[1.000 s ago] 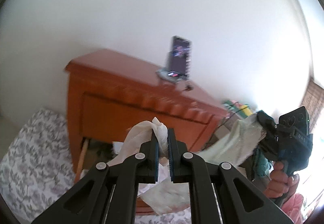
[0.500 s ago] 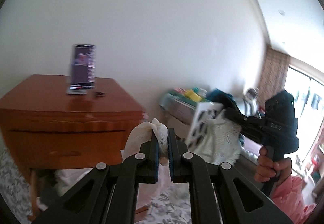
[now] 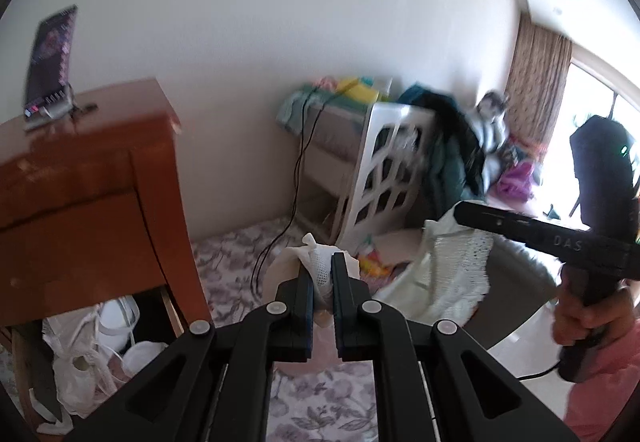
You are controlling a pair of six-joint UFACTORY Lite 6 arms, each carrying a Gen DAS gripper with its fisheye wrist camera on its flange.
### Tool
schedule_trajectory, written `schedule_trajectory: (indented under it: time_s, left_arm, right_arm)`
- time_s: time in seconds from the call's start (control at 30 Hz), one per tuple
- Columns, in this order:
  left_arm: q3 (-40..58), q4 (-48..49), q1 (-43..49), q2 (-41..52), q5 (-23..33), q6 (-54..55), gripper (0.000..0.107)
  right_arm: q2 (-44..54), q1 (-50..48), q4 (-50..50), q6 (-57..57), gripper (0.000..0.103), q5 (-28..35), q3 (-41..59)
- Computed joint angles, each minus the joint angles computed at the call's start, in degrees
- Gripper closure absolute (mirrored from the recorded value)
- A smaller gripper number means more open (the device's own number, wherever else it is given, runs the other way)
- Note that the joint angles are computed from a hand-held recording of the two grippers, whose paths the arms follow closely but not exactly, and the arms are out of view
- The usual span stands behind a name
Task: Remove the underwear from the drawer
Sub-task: 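Lower both garments onto the bed and open both grippers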
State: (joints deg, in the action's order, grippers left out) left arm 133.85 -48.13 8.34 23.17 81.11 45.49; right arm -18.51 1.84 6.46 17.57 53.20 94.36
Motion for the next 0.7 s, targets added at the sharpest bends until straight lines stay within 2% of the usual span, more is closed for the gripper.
schedule_trajectory:
  time_s: [0.1,0.23,0.47,0.7]
  left_arm:
    - [-15.42,5.59,-5.62,-5.66,-9.53,3.07,0.099]
    - [-30.89,11.04,-11.06,-9.84,-18.29,4.72,0.099]
    - [-43.46,18.39,-17.93,-8.36,-27.44,0.79,0.099]
    - [-50.66,25.67,-22.94,-4.01,-36.11,-3.62,0.099]
  right_arm:
    - [-1.04,-4.55,4.14,-4.19,0.093,-1.13,-7.06]
    - [-0.55,-7.62,7.31,-7.31,0.093,-5.51,-18.19]
    - [4.95,-12.98,16.85,-16.00,0.093,-12.59,-32.11]
    - [14.69,-13.01,22.37,-22.18,0.093,-17.26,-38.20]
